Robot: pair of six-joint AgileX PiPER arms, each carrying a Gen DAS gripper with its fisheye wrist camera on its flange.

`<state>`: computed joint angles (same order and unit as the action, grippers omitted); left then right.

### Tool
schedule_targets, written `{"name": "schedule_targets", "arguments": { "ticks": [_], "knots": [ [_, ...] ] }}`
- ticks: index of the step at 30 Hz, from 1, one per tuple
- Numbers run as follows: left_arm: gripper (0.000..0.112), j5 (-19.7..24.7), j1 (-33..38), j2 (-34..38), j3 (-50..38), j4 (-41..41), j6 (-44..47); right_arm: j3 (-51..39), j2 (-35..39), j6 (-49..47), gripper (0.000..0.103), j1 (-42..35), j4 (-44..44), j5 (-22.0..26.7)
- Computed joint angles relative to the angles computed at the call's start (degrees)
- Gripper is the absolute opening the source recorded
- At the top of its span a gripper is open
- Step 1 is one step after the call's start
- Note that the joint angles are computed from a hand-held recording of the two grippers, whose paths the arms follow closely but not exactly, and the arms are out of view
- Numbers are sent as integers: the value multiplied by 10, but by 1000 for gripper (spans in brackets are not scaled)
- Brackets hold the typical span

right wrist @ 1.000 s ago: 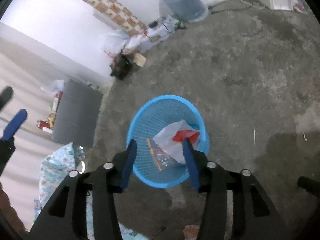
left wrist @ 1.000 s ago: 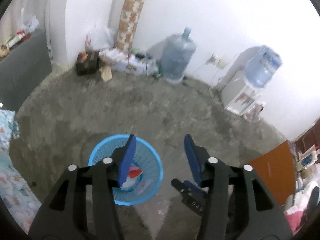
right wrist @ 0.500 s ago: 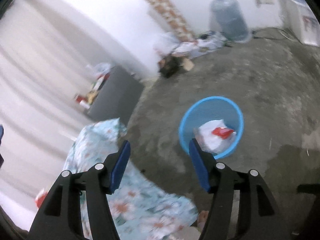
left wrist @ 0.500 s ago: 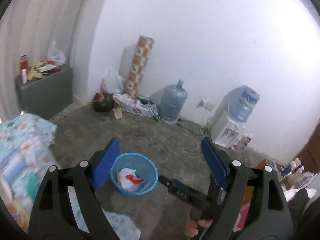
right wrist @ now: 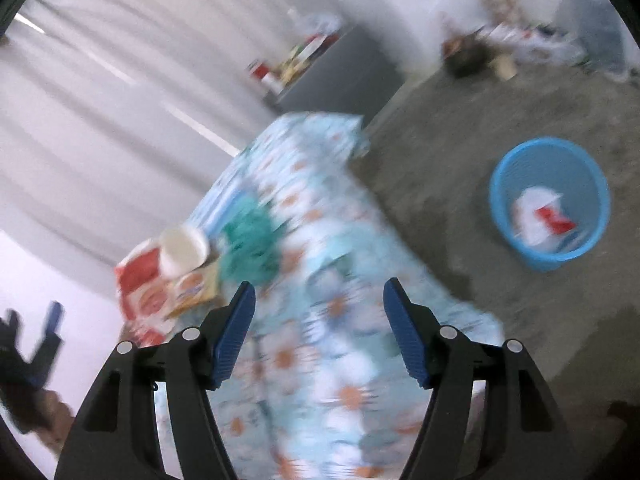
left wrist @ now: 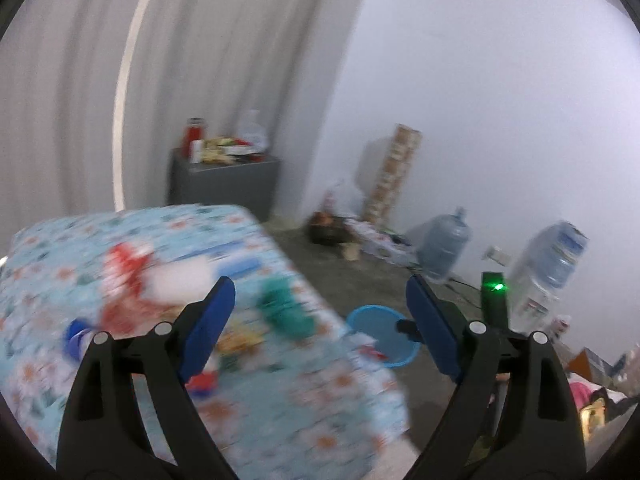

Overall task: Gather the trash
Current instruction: 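Move both tools back over the trash on the bed, then close the left tool on the white paper cup rim while the right tool grasps the teal plastic bag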

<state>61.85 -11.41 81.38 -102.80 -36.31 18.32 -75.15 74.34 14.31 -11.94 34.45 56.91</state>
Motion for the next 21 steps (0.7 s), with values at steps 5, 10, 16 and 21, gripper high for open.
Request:
{"name": "schedule_targets", "arguments": {
  "ticks": [5,10,16,21],
  "knots": [
    [83,-5,87,-36,88,-46,54,-21,60,-8,65,37,56,-7],
    [83,-53,72,-68,164,-24,103,-70,119,-1,65,58,67,-6],
    [83,-188,-58,-77,229,111,108,-177,190,25,65,89,16,23],
    [75,-277,-166,-59,260,347,-7,-260,249,30,65,105,-26,54]
  ]
}}
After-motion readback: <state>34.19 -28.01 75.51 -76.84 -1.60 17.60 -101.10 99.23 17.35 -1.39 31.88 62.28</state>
